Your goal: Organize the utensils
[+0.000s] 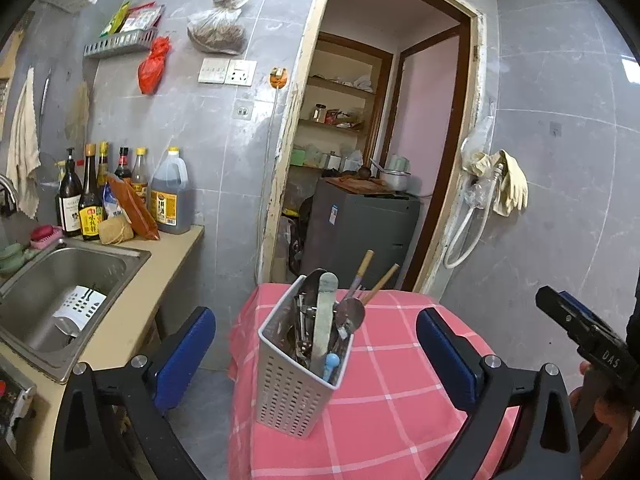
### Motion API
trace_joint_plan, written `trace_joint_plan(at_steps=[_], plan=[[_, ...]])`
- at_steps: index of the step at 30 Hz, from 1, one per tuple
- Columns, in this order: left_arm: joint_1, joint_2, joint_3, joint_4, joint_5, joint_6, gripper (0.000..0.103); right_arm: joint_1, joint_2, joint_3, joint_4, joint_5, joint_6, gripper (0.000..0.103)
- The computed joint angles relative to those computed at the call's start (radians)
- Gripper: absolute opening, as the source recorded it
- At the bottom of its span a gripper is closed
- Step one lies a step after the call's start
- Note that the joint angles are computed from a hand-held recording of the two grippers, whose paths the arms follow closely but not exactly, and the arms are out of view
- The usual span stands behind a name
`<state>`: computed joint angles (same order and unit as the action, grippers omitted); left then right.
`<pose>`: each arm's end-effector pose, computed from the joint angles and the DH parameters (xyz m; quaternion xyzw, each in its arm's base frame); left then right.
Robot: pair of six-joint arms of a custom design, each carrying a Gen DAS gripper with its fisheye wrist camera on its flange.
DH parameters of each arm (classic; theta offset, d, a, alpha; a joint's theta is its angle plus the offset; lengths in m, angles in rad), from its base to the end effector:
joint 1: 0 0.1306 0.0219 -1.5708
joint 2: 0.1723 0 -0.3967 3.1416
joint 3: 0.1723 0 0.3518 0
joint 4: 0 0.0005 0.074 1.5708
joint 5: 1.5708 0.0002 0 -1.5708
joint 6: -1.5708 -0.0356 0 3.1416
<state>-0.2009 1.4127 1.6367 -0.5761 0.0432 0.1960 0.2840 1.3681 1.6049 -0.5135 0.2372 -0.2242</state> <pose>0.4634 -0.0965 0.5674 0.0144 0.8198 -0.1302 0.5575 0.4405 0.1193 0.5798 0.0476 0.7940 0.0591 0.6031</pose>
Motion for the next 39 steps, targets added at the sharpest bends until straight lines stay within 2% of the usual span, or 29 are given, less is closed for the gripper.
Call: trace_joint_plan(at_steps=[9, 15, 21, 26, 33, 39], plan=[[-0.06, -0.098, -0.1, 0.025, -0.067, -0.027, 0.102, -0.014, -0.132, -0.115, -0.017, 0.029, 0.006, 0.102], [-0.103, -0.174, -0.186, 0.045, -0.129, -0.009, 0.102, -0.004, -0.21, -0.184, -0.035, 0.046, 0.003, 0.102], [-0.138, -0.233, -0.249, 0.049, -0.188, -0.024, 0.102, 0.016, -0.27, -0.239, -0.051, 0.088, -0.005, 0.102], [-0.15, -0.266, -0.29, 0.047, -0.215, 0.01, 0.102, 0.037, -0.31, -0.279, -0.055, 0.132, -0.031, 0.102], [-0.161, -0.277, -0.326, 0.047, -0.211, 0.01, 0.102, 0.064, -0.323, -0.308, -0.069, 0.175, -0.027, 0.102], [-0.16, -0.274, -0.326, 0.038, -0.197, 0.014, 0.102, 0.076, -0.317, -0.31, -0.07, 0.175, -0.027, 0.102]])
